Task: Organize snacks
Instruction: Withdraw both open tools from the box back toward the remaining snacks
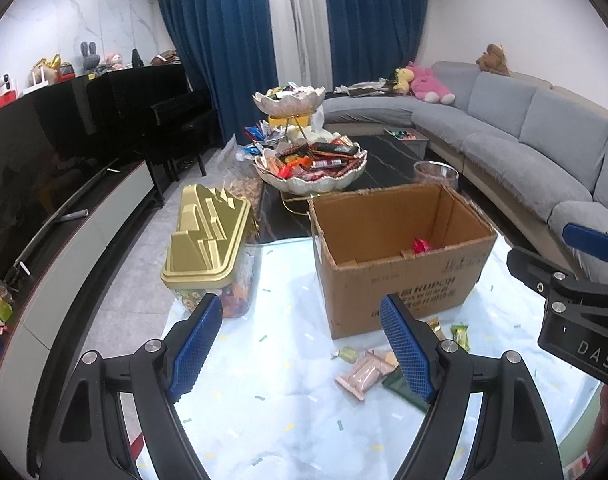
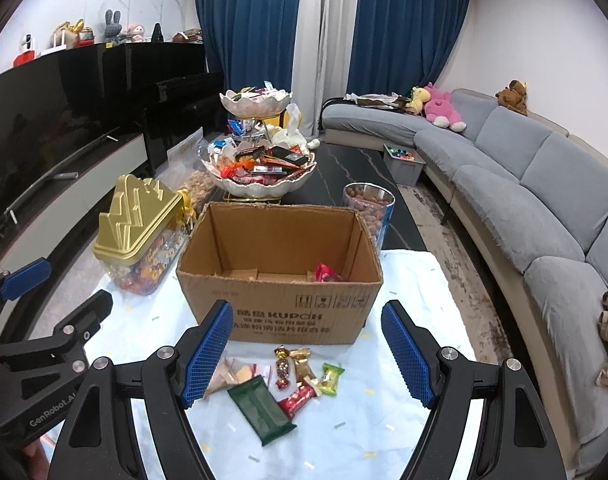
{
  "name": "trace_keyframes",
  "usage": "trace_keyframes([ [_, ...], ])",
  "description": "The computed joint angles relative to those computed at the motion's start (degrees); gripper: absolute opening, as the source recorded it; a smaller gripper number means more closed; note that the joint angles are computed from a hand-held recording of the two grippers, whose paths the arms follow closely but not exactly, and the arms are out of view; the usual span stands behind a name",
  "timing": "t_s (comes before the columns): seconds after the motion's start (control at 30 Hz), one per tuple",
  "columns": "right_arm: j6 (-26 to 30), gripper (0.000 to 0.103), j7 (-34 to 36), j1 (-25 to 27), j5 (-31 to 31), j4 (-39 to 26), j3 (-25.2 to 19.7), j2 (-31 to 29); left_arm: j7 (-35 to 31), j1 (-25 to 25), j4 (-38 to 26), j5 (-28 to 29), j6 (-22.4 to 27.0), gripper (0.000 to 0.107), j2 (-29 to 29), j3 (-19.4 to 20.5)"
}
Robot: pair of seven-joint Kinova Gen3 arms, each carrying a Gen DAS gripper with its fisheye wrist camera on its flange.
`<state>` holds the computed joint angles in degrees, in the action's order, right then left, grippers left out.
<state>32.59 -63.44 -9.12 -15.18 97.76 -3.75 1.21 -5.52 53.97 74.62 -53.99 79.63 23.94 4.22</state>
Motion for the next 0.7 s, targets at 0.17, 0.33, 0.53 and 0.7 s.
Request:
trace_keyframes([
  [0.17, -1.14, 0.077, 3.84, 0.26, -2.29, 3.02, 0.08, -0.4, 0.64, 0.25, 2.44, -0.13, -1.57, 0.081, 0.17, 0.37],
  [0.33, -2.95, 0.077, 6.29, -0.03, -3.26, 5.89, -0.06, -0.68, 2.95, 0.24, 4.66, 0.41, -2.7, 0.083, 0.5, 0.36],
  [0.53, -6.16, 0.077, 8.5, -0.71, -3.26, 9.31, -0.46, -0.49, 3.78, -0.79, 8.31, 1.01, -6.49, 0.083, 0.22, 0.98],
  [0.7, -8.01, 0.077, 10.66, -0.81, -4.23, 11.13, -0.81, 0.32, 3.94, -1.06, 11.19, 0.2, -10.2, 0.083, 0.38, 1.07],
])
